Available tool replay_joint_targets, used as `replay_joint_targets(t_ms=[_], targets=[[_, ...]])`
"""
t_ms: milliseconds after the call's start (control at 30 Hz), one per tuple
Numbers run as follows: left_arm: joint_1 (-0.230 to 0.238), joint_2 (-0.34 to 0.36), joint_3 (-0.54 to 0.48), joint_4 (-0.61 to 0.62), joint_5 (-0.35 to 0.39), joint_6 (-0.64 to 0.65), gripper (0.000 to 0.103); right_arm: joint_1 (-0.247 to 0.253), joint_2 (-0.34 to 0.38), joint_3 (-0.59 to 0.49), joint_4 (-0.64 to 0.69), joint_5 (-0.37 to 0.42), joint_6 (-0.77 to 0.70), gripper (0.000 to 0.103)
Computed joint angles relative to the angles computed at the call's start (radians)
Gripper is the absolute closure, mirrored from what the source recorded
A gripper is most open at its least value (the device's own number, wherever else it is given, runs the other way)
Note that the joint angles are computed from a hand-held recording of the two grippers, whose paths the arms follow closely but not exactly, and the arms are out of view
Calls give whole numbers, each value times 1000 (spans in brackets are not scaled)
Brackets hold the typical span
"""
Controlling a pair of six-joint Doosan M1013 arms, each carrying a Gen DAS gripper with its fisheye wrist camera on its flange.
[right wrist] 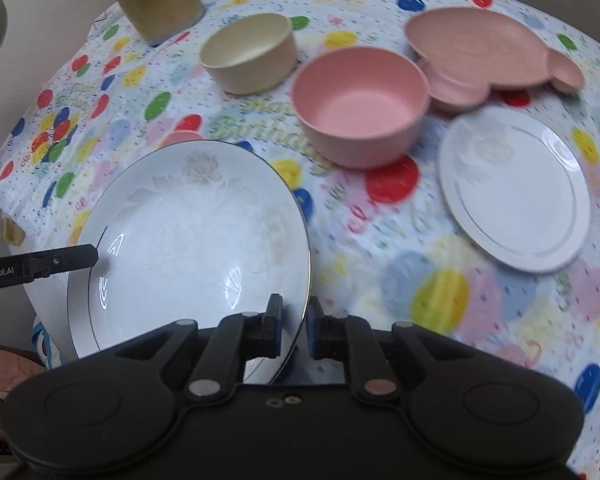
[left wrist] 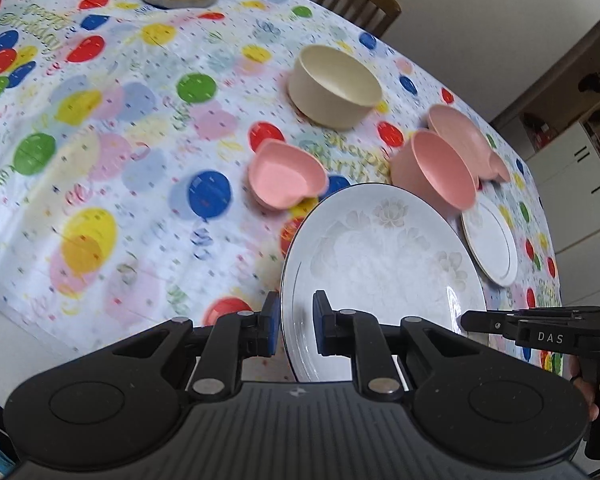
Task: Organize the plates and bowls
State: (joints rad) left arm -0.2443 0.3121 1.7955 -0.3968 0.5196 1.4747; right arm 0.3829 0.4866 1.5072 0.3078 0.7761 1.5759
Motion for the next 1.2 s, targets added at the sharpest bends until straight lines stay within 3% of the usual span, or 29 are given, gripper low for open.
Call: replay_joint_targets(t_ms=[333,767,833,1200], targets=[[-58,17,20,63,7,-97,87,-24,-27,77,-14,-11,-6,92],[-76,21,19,134,19,-175,87,-30,-24,83,-6,-7,-1,92],[-85,20,15,180,20,-210,87,-29,-24,81,-17,-5,14,86],[-131,-26,36,405,-14,-349,82,-36,-70,119,-28,-65,10,74]])
